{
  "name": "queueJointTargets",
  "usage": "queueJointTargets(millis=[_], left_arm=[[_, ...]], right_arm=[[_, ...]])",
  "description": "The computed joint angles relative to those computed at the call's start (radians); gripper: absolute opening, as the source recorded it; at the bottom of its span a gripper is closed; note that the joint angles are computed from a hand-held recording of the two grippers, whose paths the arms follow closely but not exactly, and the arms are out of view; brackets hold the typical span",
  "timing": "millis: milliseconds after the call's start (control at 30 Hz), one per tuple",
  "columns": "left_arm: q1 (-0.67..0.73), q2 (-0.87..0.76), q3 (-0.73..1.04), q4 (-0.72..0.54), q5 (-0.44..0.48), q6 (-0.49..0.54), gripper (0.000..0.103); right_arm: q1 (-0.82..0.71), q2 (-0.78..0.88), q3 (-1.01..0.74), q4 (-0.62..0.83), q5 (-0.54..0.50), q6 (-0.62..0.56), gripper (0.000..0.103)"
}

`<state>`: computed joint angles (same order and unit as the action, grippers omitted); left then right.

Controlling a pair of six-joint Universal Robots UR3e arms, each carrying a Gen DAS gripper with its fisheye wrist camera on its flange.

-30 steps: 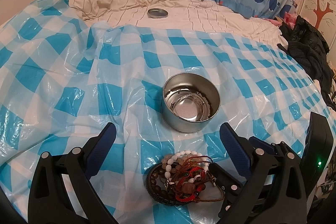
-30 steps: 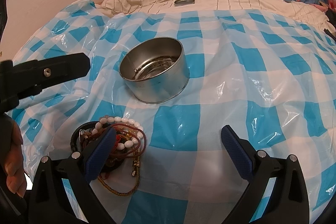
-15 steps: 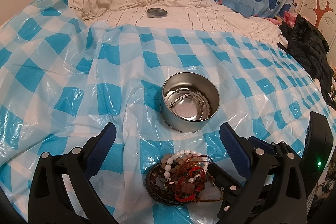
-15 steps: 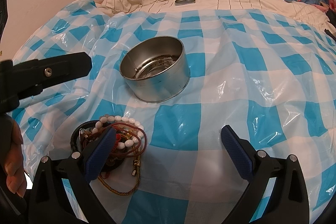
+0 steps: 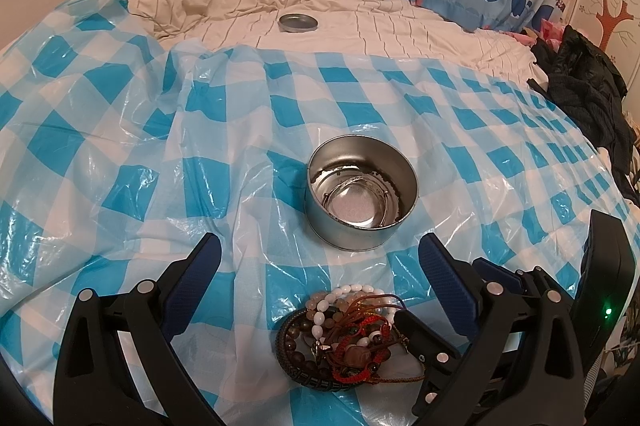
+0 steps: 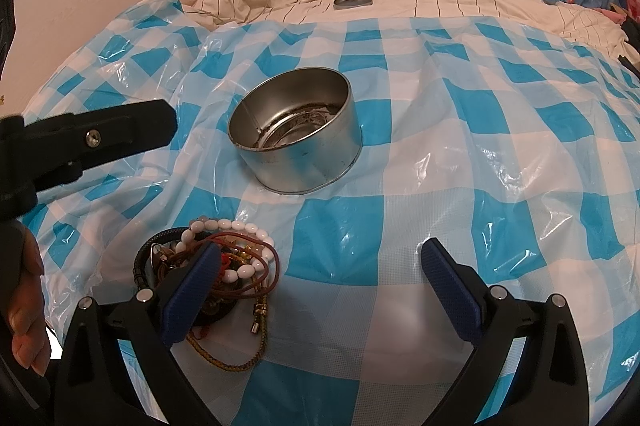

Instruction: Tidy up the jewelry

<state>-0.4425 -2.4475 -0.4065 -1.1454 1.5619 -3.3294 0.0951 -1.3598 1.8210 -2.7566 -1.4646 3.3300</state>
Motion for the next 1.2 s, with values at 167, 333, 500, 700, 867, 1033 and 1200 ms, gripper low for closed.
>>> queueJointTargets(millis=[167, 333, 500, 700, 867, 1033, 1200], left_arm=[[0.000, -0.006, 0.014, -0.008, 0.001, 0.000, 0.095], [-0.001, -0.006, 0.015, -0.010, 0.001, 0.000, 0.095], [-0.003, -0.011, 0.023, -0.012, 0.004, 0.001, 0.095], [-0.004, -0.010, 0.019, -0.012, 0.005, 0.001, 0.095], [-0.006, -0.004, 0.007, -0.007, 0.006, 0.002, 0.095], [-0.006, -0.002, 0.004, -0.006, 0.007, 0.001, 0.095], [-0.007, -0.014, 0.030, -0.020, 0.008, 0.000, 0.095]], right_arm=[[-0.003, 0.000, -0.004, 0.004, 0.002, -0.002, 0.096], [-0.005, 0.001, -0.007, 0.008, 0.003, -0.004, 0.096], [-0.002, 0.003, -0.007, 0.006, 0.002, -0.002, 0.096], [0.003, 0.003, -0.001, 0.000, -0.001, 0.002, 0.096], [0.002, 0.004, -0.004, 0.003, 0.000, -0.001, 0.096], [-0.001, 0.004, -0.007, 0.006, 0.002, -0.002, 0.096], [-0.002, 0.004, -0.008, 0.008, 0.003, -0.002, 0.096]])
